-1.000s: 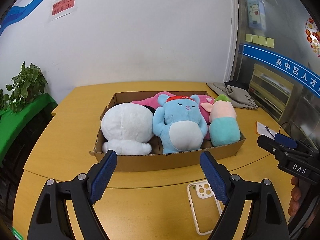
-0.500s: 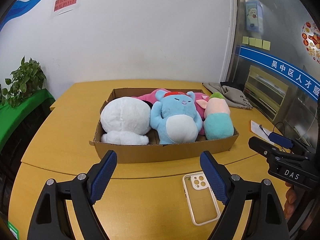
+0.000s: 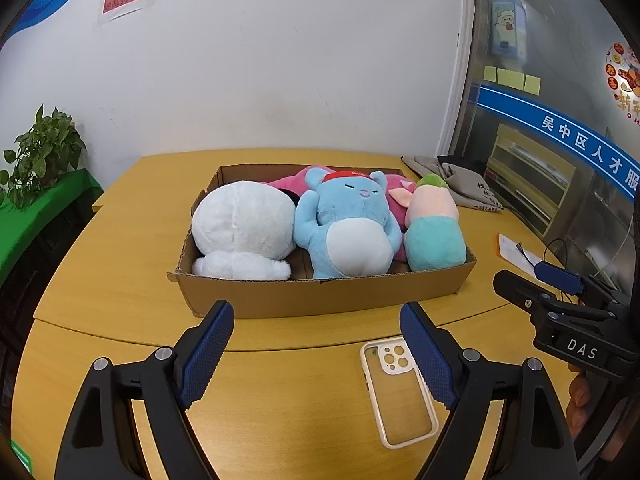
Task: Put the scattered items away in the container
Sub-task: 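Move both tools down toward the clear phone case on the table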
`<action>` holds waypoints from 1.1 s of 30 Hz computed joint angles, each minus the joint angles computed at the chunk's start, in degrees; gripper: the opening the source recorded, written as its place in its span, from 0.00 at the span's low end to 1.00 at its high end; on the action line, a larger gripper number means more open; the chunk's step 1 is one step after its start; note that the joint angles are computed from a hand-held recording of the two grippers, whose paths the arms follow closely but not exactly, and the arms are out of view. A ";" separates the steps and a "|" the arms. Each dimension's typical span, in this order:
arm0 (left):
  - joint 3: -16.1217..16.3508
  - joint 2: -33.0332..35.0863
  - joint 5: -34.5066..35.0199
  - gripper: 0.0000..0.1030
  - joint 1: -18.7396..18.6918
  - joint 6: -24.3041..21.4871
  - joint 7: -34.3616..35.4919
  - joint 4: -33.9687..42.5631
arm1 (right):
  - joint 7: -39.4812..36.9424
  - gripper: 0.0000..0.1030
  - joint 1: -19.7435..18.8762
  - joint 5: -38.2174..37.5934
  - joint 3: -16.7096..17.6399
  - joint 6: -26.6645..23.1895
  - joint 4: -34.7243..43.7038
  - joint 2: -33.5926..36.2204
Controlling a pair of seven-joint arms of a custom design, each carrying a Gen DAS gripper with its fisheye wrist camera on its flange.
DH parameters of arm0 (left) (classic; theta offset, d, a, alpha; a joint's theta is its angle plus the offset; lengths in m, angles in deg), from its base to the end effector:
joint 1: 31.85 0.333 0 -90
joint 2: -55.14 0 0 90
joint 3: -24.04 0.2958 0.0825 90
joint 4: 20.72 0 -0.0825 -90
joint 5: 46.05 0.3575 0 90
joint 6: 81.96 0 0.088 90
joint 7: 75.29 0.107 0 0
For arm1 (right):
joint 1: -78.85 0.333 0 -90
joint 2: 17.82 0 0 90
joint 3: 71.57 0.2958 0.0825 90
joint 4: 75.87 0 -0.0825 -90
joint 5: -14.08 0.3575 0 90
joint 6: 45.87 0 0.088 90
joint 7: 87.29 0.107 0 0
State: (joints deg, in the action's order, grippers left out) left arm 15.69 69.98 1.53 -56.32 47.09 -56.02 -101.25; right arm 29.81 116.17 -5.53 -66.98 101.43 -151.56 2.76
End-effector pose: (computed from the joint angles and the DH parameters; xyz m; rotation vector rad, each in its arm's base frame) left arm 0.5661 -0.3246 0.6160 -1.9134 1.3582 -0.8094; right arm 0.5130 0.4520 0.6248 -1.9170 1.2155 -0.5293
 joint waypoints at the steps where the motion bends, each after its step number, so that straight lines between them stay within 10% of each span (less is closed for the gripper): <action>1: -0.01 0.18 -0.24 0.86 0.12 0.27 0.13 0.13 | -0.19 0.81 -0.08 0.20 0.08 -0.06 0.09 0.12; 22: 0.54 11.13 -18.23 0.86 1.71 5.21 10.60 7.87 | -5.85 0.79 -3.18 7.30 2.32 -1.87 -8.71 -0.78; 31: 0.38 22.94 -30.44 0.82 1.67 -1.51 19.35 21.00 | -6.12 0.76 -1.27 7.59 3.03 -4.24 -14.76 -0.95; 33: 0.61 25.36 -31.59 0.71 1.12 -3.00 21.55 24.34 | -6.24 0.61 -1.17 7.56 3.22 -4.77 -15.35 -1.03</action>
State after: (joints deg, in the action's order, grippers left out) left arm 16.29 95.34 -30.07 -55.20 44.09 -34.47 -76.91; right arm 23.57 115.00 2.03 -63.76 96.66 -166.91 1.73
